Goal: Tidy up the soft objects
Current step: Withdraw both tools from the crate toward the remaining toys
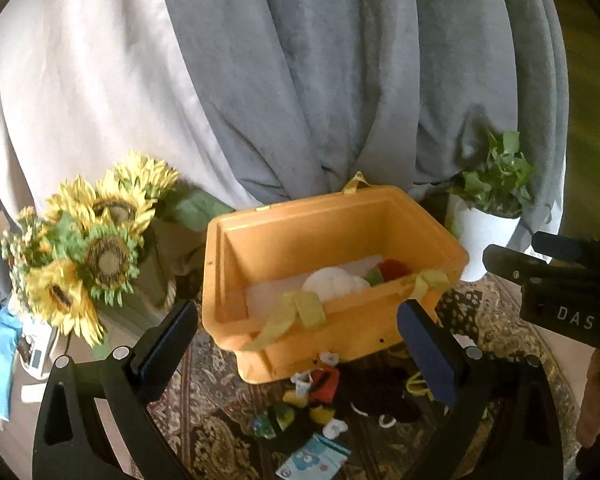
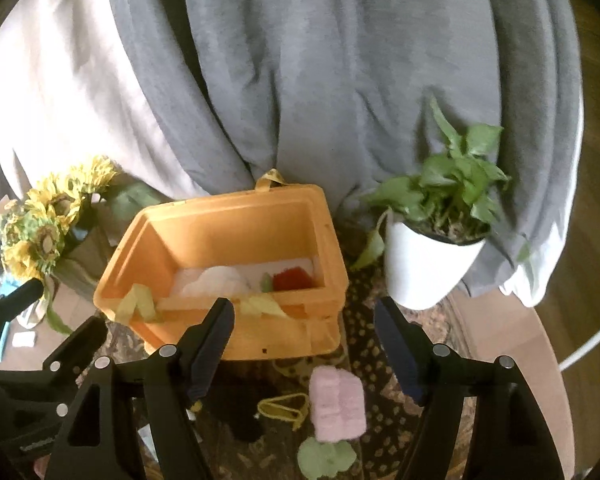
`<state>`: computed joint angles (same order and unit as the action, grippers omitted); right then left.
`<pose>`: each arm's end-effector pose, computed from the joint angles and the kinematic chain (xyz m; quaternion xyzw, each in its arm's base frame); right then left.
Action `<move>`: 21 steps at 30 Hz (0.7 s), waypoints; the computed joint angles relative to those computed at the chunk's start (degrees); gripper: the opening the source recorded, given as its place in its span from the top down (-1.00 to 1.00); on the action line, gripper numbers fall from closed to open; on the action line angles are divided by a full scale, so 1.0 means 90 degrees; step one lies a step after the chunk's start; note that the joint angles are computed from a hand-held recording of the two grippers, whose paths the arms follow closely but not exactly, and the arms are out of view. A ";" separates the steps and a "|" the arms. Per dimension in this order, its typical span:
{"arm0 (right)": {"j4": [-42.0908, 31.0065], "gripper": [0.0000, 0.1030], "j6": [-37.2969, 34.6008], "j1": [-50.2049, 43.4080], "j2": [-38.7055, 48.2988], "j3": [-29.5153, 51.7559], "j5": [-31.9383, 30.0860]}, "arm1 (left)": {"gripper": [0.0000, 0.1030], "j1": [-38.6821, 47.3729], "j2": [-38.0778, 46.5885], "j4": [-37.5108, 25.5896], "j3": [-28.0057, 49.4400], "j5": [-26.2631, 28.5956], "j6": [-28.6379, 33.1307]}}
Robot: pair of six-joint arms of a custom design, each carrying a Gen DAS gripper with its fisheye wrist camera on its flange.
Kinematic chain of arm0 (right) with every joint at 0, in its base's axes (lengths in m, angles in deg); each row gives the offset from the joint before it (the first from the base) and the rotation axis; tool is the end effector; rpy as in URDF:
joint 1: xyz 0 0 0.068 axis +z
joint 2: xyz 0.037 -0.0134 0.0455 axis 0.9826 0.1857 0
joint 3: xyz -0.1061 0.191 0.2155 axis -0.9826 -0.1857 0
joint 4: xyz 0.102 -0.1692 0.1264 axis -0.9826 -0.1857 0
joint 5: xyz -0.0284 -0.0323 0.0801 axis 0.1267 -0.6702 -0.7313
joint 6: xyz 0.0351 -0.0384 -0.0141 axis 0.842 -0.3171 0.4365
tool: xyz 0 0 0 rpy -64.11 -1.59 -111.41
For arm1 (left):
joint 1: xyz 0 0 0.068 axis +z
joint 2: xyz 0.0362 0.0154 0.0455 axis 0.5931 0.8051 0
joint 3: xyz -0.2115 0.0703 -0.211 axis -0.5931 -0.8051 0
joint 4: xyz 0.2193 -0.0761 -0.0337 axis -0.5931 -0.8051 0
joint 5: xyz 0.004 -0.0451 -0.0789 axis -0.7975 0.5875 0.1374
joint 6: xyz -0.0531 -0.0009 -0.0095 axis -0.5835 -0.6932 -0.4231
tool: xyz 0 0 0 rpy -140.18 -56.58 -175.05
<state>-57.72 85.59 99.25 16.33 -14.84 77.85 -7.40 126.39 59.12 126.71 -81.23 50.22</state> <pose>0.1739 0.0456 0.3152 0.1639 0.8895 -0.0487 0.4238 0.2109 -0.1883 0.3096 0.2132 0.8676 -0.0722 0.4435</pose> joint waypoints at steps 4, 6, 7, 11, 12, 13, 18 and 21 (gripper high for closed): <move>0.0013 -0.56 0.0375 0.0417 -0.0208 -0.0315 0.0441 | -0.98 -0.0133 -0.0294 0.0293 -0.0506 -0.0178 -0.0018; -0.0039 -0.56 0.0587 0.0671 -0.0296 -0.0448 0.0686 | -0.98 -0.0209 -0.0435 0.0409 -0.0746 -0.0366 -0.0057; -0.0045 -0.56 0.0660 0.0755 -0.0337 -0.0504 0.0730 | -0.98 -0.0212 -0.0499 0.0447 -0.0834 -0.0392 -0.0069; -0.0090 -0.57 0.1067 0.1156 -0.0482 -0.0716 0.0911 | -0.98 -0.0231 -0.0753 0.0608 -0.1264 -0.0365 -0.0015; -0.0133 -0.56 0.1174 0.1279 -0.0479 -0.0741 0.1022 | -0.98 -0.0224 -0.0802 0.0609 -0.1363 -0.0321 0.0004; -0.0183 -0.56 0.1284 0.1393 -0.0472 -0.0763 0.1127 | -0.98 -0.0227 -0.0857 0.0616 -0.1478 -0.0310 0.0011; -0.0400 -0.56 0.1975 0.2274 -0.0466 -0.1035 0.1713 | -0.98 -0.0344 -0.1203 0.0669 -0.2123 -0.0343 -0.0061; -0.0506 -0.56 0.2258 0.2684 -0.0395 -0.1165 0.1895 | -0.98 -0.0457 -0.1389 0.0636 -0.2472 -0.0351 -0.0155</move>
<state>-62.27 105.91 123.41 12.77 -25.32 94.90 -11.52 113.89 64.84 104.46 -84.39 48.83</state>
